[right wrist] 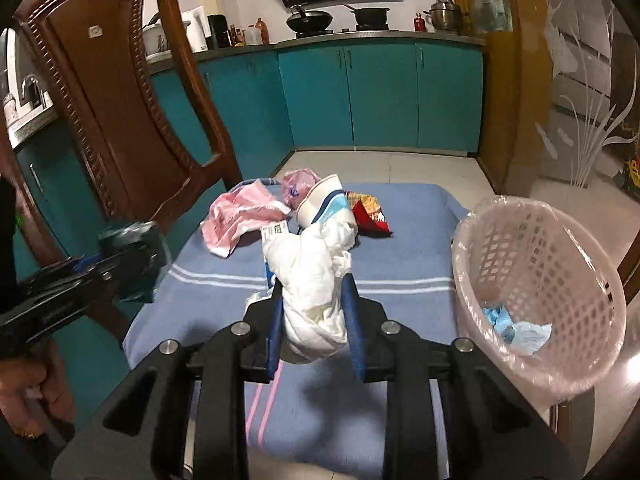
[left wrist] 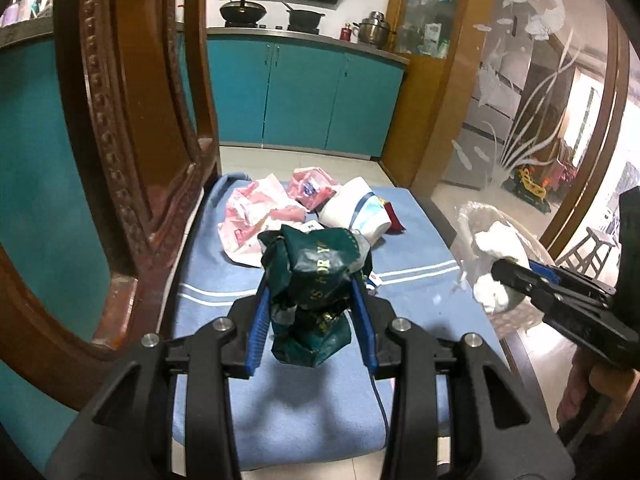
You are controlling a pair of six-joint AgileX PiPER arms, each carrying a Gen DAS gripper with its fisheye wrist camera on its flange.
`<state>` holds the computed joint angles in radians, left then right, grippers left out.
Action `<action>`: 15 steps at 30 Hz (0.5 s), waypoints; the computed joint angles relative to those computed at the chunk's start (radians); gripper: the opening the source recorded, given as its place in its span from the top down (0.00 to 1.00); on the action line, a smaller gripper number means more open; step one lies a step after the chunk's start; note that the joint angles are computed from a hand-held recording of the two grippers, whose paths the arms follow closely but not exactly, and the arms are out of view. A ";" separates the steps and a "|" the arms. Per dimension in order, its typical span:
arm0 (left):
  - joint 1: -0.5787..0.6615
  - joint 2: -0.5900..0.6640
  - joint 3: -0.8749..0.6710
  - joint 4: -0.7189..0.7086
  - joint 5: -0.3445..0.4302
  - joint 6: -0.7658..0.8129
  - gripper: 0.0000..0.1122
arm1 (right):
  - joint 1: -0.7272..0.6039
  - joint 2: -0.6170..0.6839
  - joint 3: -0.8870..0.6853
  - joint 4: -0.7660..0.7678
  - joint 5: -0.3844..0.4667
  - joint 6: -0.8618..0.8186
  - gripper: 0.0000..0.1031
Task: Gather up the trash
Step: 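Lift the green bag with the left tool while the right tool lifts the white cloth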
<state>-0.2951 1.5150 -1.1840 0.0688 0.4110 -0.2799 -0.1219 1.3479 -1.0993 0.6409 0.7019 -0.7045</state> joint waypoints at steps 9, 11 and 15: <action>-0.032 0.028 -0.002 0.089 0.015 -0.077 0.66 | 0.029 -0.018 0.022 -0.042 -0.026 0.036 0.73; -0.035 0.030 -0.001 0.092 0.017 -0.081 0.66 | 0.030 -0.019 0.024 -0.046 -0.026 0.036 0.73; -0.038 0.037 -0.011 0.096 0.024 -0.081 0.66 | 0.031 -0.016 0.026 -0.055 -0.035 0.040 0.73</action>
